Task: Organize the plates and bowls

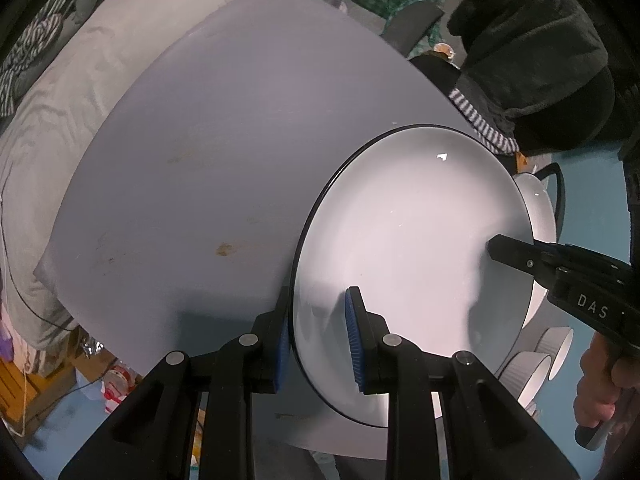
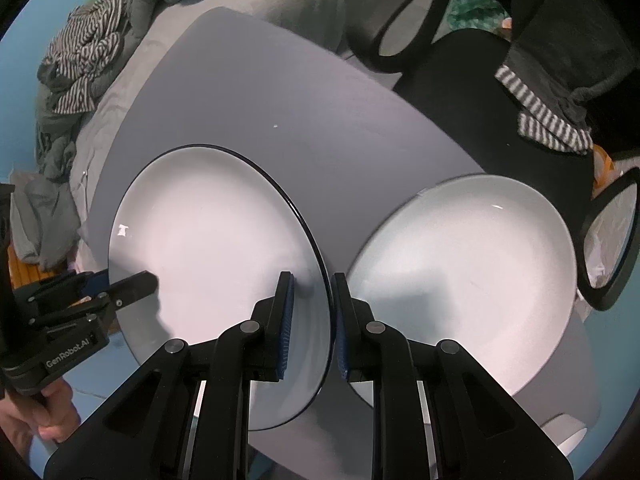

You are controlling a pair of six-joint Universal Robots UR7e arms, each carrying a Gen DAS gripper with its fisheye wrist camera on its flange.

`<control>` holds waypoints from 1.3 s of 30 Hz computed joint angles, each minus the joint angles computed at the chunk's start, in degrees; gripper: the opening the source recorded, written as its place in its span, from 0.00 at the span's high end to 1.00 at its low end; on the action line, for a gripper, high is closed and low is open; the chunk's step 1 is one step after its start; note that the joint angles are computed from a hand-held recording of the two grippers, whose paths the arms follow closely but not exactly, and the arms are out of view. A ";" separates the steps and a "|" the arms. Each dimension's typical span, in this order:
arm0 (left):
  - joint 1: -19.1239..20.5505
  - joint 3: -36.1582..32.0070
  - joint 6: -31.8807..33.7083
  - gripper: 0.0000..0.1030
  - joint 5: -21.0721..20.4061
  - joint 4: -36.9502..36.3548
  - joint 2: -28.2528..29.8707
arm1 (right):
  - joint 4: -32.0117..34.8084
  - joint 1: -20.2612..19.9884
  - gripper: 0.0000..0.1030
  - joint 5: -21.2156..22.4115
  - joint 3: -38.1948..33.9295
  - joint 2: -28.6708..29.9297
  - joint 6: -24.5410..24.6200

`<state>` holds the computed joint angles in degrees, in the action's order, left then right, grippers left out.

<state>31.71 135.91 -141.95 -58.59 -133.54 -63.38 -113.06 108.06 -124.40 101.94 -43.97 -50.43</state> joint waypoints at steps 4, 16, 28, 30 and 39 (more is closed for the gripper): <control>1.00 -2.01 2.66 0.76 0.98 1.09 0.25 | 1.09 -0.62 0.82 0.60 -2.11 -0.09 0.25; 6.53 -9.06 14.10 0.76 3.10 0.82 3.68 | 3.50 -3.04 0.82 0.77 -8.93 0.92 2.32; 11.74 -15.60 23.98 0.76 3.28 0.62 6.91 | 6.45 -5.13 0.82 0.87 -15.85 3.43 4.47; 12.46 -16.51 25.35 0.76 3.16 0.37 7.51 | 6.99 -5.49 0.82 0.79 -16.91 3.94 4.85; 15.44 -20.03 30.30 0.76 1.39 -0.19 10.12 | 8.11 -7.06 0.81 0.00 -20.20 5.88 6.34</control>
